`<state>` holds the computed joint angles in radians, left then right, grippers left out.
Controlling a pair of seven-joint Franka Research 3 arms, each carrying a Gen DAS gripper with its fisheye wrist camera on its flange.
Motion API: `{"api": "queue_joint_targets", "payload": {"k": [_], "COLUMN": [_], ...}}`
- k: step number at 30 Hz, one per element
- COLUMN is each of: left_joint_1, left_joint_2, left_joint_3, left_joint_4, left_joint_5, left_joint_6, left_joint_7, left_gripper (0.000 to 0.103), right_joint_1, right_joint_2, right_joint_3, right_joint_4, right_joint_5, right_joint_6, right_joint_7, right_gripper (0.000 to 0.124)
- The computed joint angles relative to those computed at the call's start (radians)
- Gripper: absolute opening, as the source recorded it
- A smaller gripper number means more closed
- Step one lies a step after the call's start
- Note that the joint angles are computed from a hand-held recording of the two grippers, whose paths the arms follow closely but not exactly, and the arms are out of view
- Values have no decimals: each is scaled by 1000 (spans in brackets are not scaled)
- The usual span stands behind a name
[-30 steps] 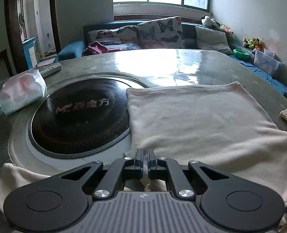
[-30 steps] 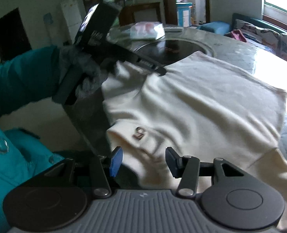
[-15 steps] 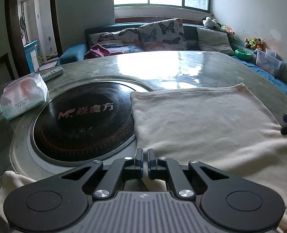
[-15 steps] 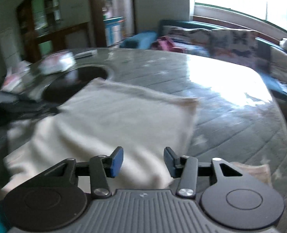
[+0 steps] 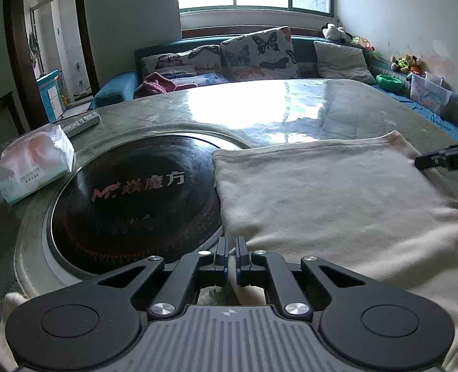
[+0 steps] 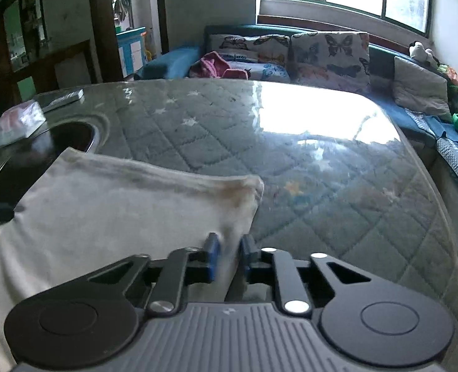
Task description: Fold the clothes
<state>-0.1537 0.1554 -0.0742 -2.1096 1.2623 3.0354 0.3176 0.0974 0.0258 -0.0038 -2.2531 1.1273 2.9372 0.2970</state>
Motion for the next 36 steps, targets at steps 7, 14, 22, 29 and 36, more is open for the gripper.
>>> {"api": "queue_joint_targets", "payload": {"k": [7,14,22,29,36], "left_joint_1": [-4,-31,-54,-12,40], "left_joint_2": [62,104,12,-81,-167], "left_joint_3": [-1,24,50,-4,-55], "left_joint_4": [71,122,22,-83,-166], "left_joint_5": [-80,-150,-44,121,275], "left_joint_6": [-15,-24,40,106,109], "left_joint_7": [122,192,93,-35,-197], "left_gripper": [7,8,8,9,18], "right_joint_1": [9,-9,-31,88,183], "right_joint_2": [81,150,-36,-205,-332], "right_joint_3": [31,45,80,16,-20], "right_joint_4": [73,141,7,-174,-306], "right_joint_5": [-52,-247,-64,-23,-46], "right_joint_6": [87,106,-32,-162,-175], "right_joint_7": [33,174,-63,-207,-227], "right_gripper": [6,10,27,35,38]}}
